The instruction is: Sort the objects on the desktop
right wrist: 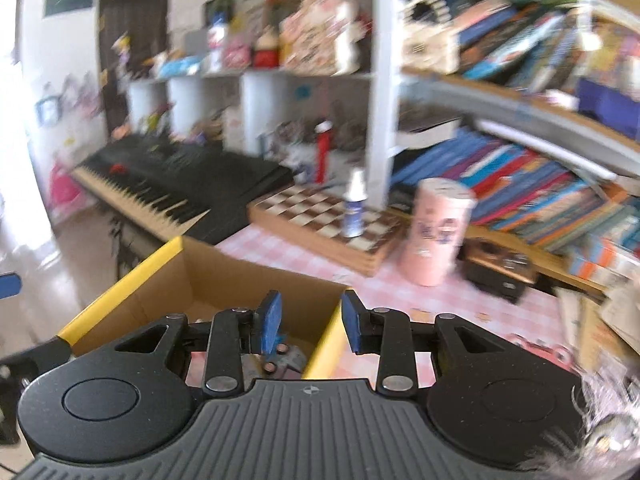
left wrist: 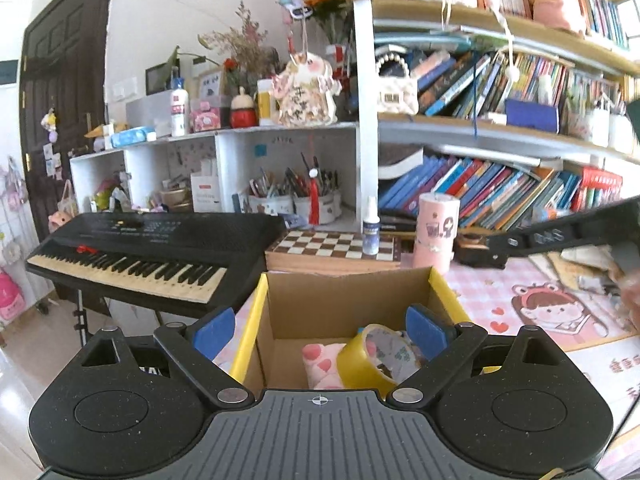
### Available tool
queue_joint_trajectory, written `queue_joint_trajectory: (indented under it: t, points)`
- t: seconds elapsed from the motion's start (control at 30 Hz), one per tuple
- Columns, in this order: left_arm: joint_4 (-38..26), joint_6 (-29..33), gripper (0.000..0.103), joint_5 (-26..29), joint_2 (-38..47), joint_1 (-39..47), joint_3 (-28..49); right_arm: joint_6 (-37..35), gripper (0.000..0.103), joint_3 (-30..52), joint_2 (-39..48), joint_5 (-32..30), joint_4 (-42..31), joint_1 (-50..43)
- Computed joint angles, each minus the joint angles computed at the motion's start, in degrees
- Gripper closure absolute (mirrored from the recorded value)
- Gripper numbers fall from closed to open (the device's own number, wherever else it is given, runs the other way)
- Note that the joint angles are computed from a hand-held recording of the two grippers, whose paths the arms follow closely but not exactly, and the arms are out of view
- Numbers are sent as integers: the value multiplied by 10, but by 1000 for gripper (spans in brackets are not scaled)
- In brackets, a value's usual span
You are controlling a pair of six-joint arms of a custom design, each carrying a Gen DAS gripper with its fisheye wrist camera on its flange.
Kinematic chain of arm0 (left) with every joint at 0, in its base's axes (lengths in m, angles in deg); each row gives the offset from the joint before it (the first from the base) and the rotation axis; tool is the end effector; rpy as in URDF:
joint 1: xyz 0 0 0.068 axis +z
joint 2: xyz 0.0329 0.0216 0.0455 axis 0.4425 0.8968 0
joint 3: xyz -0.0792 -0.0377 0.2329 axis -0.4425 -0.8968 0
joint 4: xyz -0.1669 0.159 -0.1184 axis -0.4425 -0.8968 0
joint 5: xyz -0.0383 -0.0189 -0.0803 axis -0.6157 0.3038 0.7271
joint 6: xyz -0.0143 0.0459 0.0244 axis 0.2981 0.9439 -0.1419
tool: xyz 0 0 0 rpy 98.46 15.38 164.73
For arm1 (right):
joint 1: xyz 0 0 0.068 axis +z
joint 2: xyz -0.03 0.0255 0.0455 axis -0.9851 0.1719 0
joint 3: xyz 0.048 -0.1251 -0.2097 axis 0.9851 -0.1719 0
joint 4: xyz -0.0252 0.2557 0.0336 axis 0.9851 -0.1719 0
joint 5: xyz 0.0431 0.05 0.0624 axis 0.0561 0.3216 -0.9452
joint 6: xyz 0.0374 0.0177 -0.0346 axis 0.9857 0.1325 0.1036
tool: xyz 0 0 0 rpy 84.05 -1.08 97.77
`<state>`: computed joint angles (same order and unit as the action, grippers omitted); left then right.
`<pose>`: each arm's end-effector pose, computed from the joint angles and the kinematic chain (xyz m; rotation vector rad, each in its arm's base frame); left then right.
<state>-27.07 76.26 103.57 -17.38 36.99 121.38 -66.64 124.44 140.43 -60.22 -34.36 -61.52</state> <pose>0.2370 0.0292 0.2188 0.3268 1.9379 -0.1706 0.3011 0.0939 0.2559 -0.1087 2.1030 0.0522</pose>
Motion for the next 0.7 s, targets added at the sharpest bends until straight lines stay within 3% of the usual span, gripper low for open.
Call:
queue_joint_trajectory:
  t: [0.2, 0.43, 0.57, 0.7]
  points:
    - [-57, 15, 8, 65, -95, 54, -44, 86, 71, -122, -165, 114, -35, 65]
    - [-155, 57, 8, 136, -216, 118, -96, 221, 70, -207, -314, 300, -169, 232]
    - [-221, 83, 8, 173, -291, 156, -127, 366, 69, -218, -337, 406, -305, 359]
    - [-310, 138, 8, 217, -338, 203, -141, 615, 69, -204, -288, 480, -490, 496]
